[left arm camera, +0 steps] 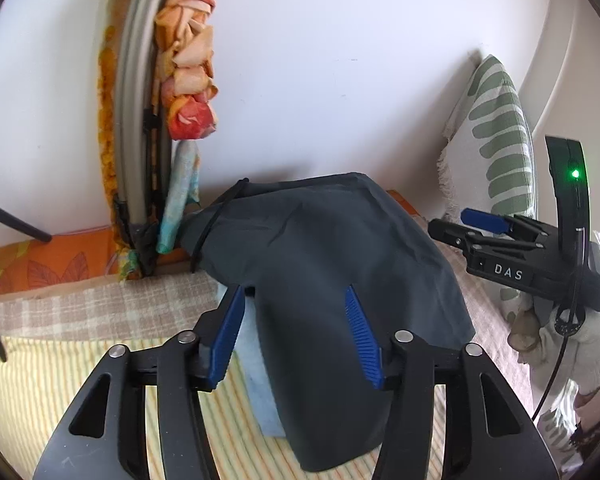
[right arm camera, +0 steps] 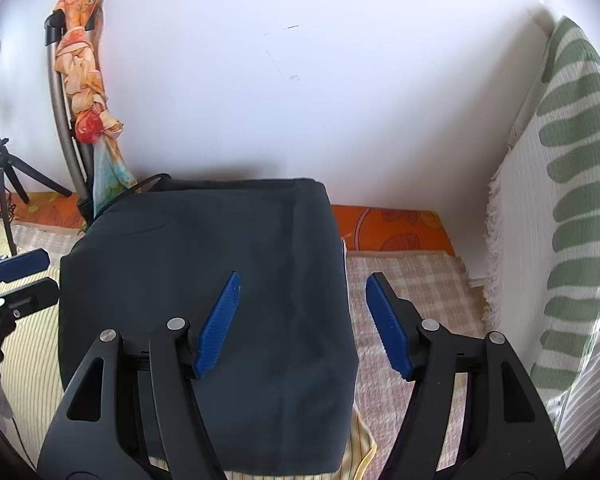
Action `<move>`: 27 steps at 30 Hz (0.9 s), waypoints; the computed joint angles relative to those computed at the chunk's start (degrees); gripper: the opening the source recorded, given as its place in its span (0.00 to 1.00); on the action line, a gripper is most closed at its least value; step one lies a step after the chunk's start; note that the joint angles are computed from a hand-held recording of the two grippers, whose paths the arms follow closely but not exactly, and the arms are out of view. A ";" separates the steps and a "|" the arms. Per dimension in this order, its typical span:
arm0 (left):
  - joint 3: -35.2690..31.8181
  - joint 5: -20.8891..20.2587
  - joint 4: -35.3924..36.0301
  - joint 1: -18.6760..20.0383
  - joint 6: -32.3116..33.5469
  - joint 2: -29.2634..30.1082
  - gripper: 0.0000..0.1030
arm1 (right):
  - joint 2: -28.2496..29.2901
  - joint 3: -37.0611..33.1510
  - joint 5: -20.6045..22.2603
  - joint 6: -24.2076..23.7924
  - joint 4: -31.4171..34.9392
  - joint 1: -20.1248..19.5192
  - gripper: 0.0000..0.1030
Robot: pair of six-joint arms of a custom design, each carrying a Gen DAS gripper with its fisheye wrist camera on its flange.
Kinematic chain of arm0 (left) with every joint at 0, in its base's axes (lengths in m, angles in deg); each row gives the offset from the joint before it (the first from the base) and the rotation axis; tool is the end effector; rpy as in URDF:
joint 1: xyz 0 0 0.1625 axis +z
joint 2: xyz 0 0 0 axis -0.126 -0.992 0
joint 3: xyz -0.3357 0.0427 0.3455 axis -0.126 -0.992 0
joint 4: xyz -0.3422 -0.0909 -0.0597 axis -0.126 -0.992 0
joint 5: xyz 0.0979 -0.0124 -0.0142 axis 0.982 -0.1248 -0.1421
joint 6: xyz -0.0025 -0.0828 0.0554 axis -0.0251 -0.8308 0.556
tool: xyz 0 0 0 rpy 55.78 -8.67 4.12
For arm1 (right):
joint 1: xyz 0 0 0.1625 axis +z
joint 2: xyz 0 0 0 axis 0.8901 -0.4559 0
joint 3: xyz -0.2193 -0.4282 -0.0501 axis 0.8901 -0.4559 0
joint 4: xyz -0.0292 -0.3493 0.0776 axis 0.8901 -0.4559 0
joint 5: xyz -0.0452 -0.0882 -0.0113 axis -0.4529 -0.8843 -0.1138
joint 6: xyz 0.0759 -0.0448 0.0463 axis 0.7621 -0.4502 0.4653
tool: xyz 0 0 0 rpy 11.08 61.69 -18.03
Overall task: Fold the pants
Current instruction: 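Release the pants on top of the denim stack and open both tools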
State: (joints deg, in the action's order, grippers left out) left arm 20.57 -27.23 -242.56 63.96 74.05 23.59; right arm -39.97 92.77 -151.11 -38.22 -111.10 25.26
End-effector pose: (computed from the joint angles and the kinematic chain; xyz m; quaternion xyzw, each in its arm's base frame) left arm -0.2715 -0.7433 0.0387 0.2503 0.9110 -0.2757 0.1771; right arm 0.0532 -0.7880 0.2486 0.1616 -0.8561 0.3000 0.3886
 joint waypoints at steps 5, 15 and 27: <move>2.93 1.96 -1.82 -1.34 0.73 -1.71 0.58 | -1.54 3.77 0.37 0.13 -3.10 0.91 0.66; 13.05 4.05 -8.64 -5.36 2.73 -7.32 0.63 | -7.26 12.99 2.16 3.86 -5.45 3.82 0.67; 29.93 6.65 -18.70 -11.57 2.70 -16.47 0.72 | -14.01 29.28 3.84 6.83 -16.77 8.22 0.79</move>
State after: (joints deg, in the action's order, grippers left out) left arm 50.50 -20.58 -261.26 52.38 76.75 7.12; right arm -53.98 122.05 -147.27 -31.39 -127.88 33.48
